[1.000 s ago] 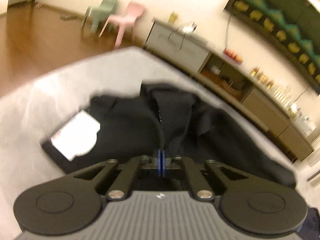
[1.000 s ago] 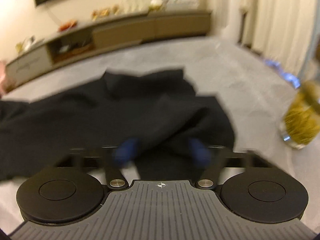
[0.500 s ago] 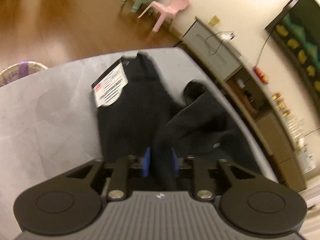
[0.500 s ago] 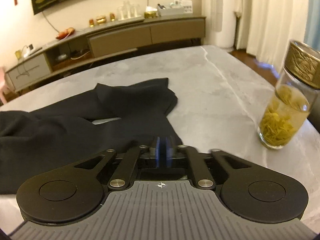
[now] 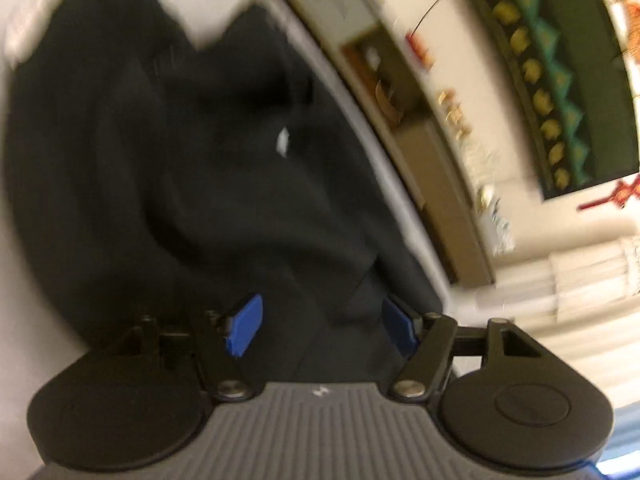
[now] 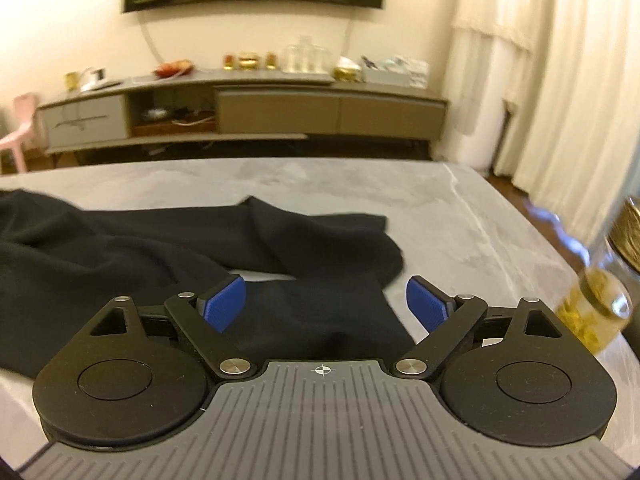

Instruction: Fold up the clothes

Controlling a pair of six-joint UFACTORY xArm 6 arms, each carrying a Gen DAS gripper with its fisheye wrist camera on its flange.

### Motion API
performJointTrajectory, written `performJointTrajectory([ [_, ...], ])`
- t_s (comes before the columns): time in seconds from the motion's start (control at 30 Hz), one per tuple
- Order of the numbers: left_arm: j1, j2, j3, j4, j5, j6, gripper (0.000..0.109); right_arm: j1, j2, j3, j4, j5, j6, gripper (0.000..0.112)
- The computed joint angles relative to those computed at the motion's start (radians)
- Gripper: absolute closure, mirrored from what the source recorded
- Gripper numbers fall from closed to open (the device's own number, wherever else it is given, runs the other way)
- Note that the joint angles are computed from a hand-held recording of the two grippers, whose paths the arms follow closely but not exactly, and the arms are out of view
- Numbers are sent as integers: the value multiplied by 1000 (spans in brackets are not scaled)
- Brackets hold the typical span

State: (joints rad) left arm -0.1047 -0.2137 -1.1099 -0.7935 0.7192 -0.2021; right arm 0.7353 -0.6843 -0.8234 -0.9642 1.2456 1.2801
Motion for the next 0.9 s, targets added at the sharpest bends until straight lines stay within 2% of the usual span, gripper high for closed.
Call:
performJointTrajectory([
  [0.1, -18, 57, -13, 55, -39, -63, 44, 32, 34, -21, -25, -11, -56, 23],
  [0.2, -18, 55, -8, 38, -51, -97, 45, 48, 54, -35, -33, -33, -76, 23],
  [0.27, -24, 52, -9, 67, -45, -125, 54, 51, 58, -41, -31, -72, -74, 23],
  [0.3, -25, 55, -16, 91, -33, -143, 65, 50, 57, -41, -29, -115, -72, 23],
  [0.33, -24, 58, -17, 87, -23, -148, 77, 46, 53, -38, -27, -170, -72, 23],
  [0.43, -27, 62, -14, 106, -11, -164, 99, 9, 83, -50, 37, -388, -143, 22],
  [0.5, -32, 53, -1, 119, -31, -162, 107, -9, 136, -80, 106, -504, -236, 21],
  [0.63, -32, -14, 25, 112, -97, -141, 108, -16, 322, -215, 277, -628, -570, 17],
  [0.8, -43, -302, 200, -1, -295, -2, 108, -32, 535, -409, 541, -686, -908, 17],
  [0.83, -32, -314, 212, 39, -286, -19, 108, -32, 576, -450, 631, -693, -990, 17],
  [0.9, 23, -261, 205, 149, -162, -137, 108, -24, 652, -529, 780, -679, -1137, 16],
])
